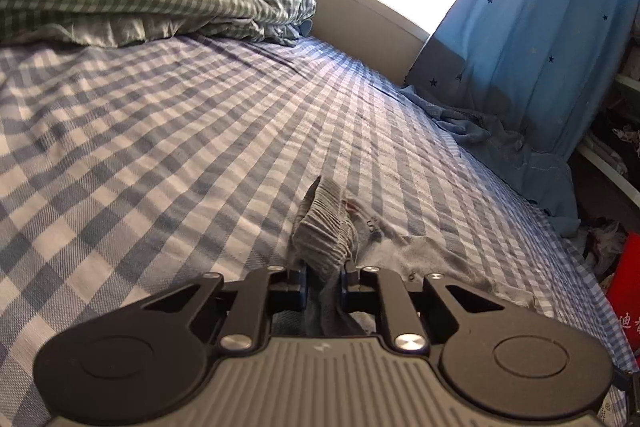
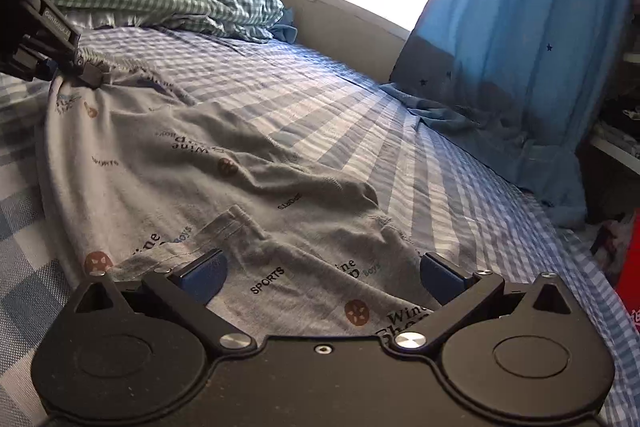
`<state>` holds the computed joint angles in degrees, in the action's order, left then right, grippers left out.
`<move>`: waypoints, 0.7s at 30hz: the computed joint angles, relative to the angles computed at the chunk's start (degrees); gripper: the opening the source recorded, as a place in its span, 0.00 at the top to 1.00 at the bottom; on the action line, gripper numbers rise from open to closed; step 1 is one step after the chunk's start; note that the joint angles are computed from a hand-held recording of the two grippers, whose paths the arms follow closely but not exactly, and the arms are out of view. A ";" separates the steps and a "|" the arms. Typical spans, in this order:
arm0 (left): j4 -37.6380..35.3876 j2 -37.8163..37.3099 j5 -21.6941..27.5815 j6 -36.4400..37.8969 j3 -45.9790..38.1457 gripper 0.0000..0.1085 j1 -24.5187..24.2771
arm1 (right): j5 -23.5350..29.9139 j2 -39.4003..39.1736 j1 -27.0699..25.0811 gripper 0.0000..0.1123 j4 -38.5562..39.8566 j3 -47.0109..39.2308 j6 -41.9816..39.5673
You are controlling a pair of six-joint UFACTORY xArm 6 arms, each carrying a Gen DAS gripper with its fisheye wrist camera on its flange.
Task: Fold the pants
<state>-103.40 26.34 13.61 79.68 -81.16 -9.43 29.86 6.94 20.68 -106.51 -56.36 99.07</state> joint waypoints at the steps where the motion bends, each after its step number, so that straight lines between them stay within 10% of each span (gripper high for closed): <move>1: -0.34 -0.89 -0.56 0.83 0.16 0.87 -0.56 | 1.01 -1.92 -0.09 0.09 -2.11 1.76 3.26; 21: 12.20 -17.21 -5.54 15.29 5.05 0.87 -29.75 | 11.63 -44.99 -10.46 0.09 0.65 41.79 12.34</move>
<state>-91.19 9.13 8.08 94.98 -76.11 -39.18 41.49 -38.06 10.21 -105.86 -14.57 111.41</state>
